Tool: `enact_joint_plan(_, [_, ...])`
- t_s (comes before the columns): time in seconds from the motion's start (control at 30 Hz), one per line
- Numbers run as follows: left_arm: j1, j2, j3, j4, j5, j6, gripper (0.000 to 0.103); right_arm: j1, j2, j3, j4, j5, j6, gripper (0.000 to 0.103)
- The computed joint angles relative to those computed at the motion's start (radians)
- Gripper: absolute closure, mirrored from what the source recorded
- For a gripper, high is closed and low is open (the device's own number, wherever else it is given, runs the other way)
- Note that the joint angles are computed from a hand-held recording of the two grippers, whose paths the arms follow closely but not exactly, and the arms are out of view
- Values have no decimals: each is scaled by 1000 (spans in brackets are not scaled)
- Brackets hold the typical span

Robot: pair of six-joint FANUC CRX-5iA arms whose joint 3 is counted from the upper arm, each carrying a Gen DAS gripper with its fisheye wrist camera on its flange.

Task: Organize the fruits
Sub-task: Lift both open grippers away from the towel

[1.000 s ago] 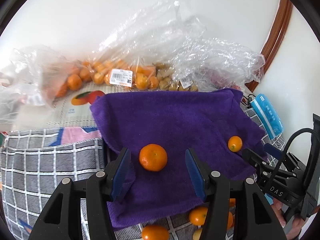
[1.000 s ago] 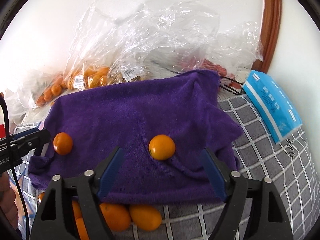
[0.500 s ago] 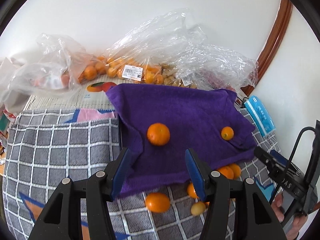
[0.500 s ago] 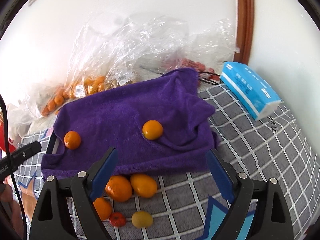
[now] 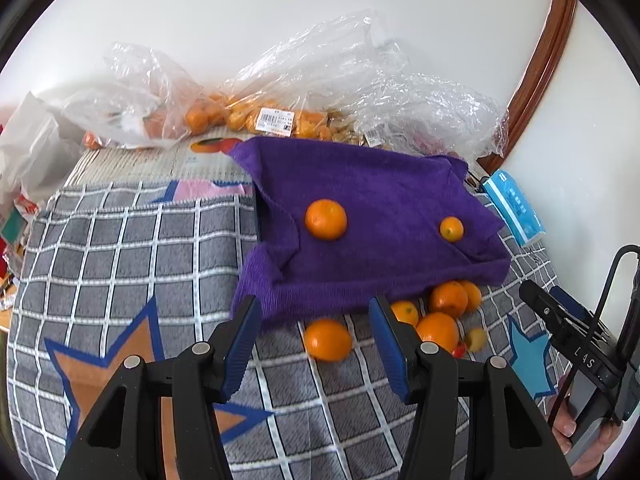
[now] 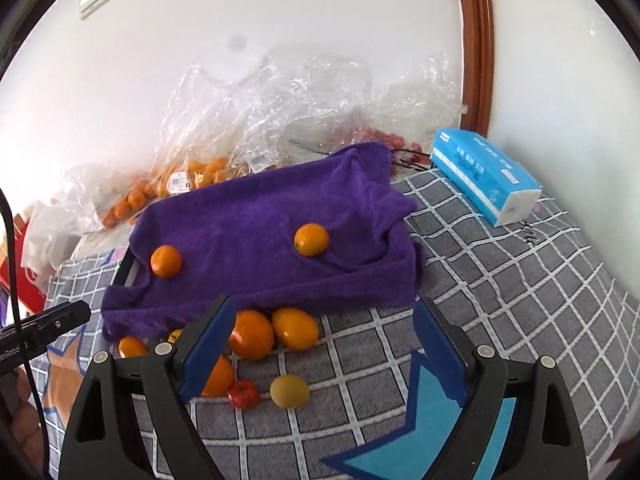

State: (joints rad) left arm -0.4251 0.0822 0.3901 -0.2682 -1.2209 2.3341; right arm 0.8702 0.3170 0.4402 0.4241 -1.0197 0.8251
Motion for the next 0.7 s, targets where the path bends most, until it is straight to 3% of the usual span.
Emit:
enact_joint_plan(0.2, [-4,-22,-52,9,7,26,50,16,-26,-61,10,15,-5,11])
enact_joint_plan(0.47, [-25,-56,-138,-49,15,111,49,9,-28,-71,-112,22,51,11])
enact_joint_plan(0.7, [-42,-81,-192,-110,27,198,49,35,-42,-129,-40,80,47,14])
